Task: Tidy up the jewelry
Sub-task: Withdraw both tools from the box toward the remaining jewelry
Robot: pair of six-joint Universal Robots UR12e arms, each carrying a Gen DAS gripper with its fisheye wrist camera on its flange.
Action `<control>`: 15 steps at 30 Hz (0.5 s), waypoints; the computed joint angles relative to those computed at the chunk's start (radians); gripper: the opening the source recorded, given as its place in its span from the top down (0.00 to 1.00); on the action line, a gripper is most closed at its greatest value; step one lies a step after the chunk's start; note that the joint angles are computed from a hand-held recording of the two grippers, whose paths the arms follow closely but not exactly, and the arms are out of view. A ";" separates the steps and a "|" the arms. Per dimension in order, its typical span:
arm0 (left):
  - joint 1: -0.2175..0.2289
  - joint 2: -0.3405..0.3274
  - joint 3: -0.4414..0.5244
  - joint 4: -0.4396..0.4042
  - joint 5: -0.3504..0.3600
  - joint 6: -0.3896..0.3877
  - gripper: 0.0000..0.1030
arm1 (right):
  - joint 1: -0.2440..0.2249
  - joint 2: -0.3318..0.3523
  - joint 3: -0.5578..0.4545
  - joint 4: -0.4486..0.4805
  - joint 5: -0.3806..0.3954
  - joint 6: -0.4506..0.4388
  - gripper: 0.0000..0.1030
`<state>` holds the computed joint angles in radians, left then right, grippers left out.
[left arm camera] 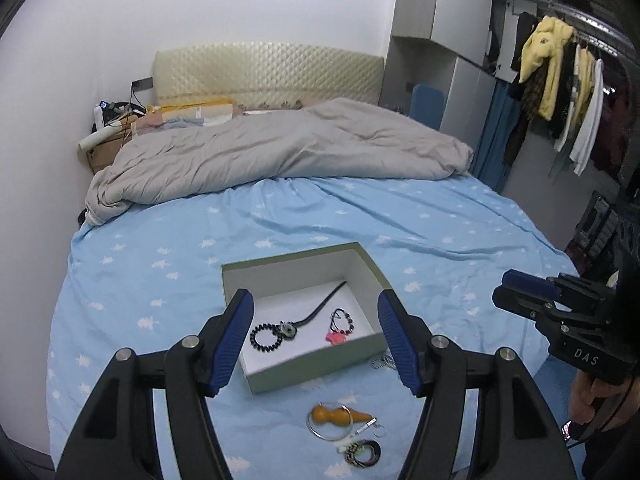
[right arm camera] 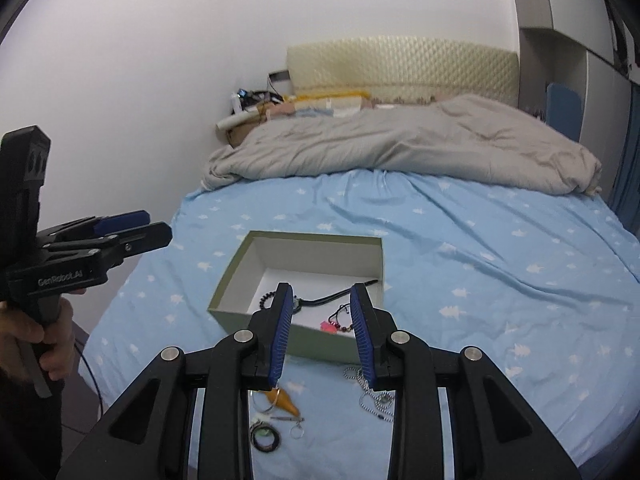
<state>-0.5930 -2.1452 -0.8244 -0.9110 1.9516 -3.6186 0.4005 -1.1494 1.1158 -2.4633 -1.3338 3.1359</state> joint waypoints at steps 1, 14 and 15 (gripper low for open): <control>-0.006 0.010 -0.021 0.019 0.007 0.001 0.37 | 0.000 -0.012 0.024 -0.020 0.001 0.004 0.73; -0.068 0.087 -0.246 0.166 0.068 -0.054 0.37 | 0.031 -0.125 0.305 -0.275 -0.064 0.044 0.72; -0.069 0.090 -0.258 0.171 0.064 -0.060 0.37 | 0.034 -0.131 0.321 -0.287 -0.070 0.047 0.72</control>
<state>-0.6617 -2.0550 -1.0820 -0.7395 2.0156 -3.6784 0.4345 -1.2799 1.4364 -2.7502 -1.4037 3.1825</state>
